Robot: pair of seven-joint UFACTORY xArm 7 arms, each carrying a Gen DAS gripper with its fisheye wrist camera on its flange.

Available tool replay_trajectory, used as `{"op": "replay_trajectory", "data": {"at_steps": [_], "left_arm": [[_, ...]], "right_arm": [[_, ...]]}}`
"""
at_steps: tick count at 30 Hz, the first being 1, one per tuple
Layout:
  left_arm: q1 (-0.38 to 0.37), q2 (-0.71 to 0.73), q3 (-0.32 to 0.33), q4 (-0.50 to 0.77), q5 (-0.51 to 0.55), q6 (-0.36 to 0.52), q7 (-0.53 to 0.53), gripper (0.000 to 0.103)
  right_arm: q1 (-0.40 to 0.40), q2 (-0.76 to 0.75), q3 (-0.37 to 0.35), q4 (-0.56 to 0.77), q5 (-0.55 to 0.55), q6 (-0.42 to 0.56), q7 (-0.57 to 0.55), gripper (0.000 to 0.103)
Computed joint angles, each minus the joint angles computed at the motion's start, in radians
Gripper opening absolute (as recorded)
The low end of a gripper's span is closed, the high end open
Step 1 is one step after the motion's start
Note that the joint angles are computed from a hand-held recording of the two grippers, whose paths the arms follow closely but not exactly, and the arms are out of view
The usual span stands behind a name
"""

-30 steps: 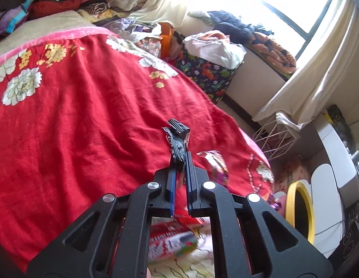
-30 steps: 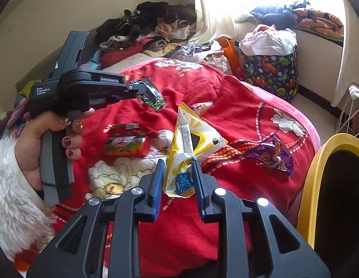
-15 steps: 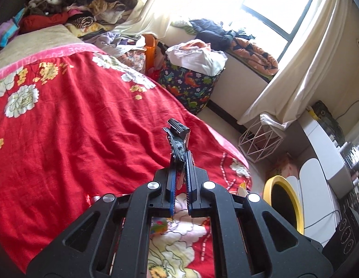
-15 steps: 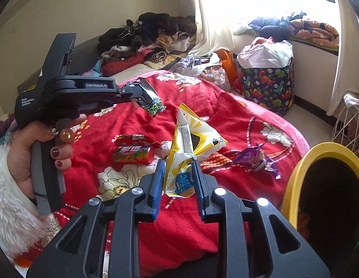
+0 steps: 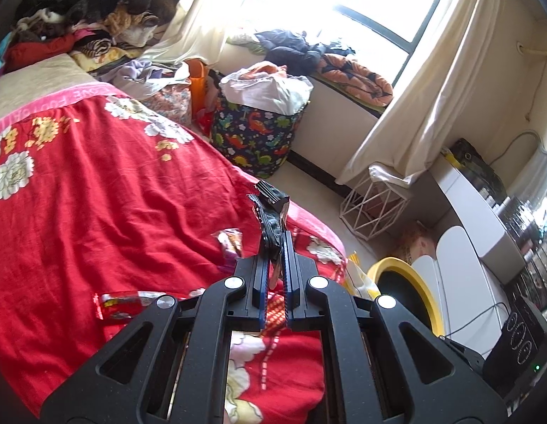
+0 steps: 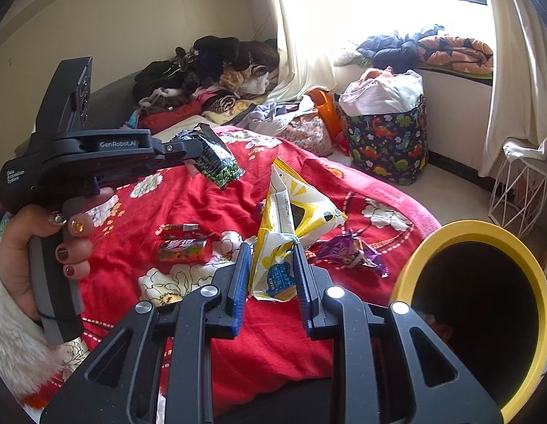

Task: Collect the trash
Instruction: 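Carry the yellow wrapper with the right gripper over the bin while the left gripper carries the green wrapper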

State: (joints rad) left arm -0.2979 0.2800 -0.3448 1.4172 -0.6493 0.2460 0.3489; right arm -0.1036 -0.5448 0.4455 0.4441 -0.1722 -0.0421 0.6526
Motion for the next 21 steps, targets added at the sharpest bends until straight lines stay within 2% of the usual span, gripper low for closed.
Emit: {"op": "replay_trajectory", "data": {"at_steps": [21], "left_arm": [[-0.023,-0.024,-0.021,-0.008,-0.061,0.001,0.094,0.003]], "right_arm": [[-0.018,-0.109,0.002,-0.052,-0.006,0.034,0.048,0.023]]}}
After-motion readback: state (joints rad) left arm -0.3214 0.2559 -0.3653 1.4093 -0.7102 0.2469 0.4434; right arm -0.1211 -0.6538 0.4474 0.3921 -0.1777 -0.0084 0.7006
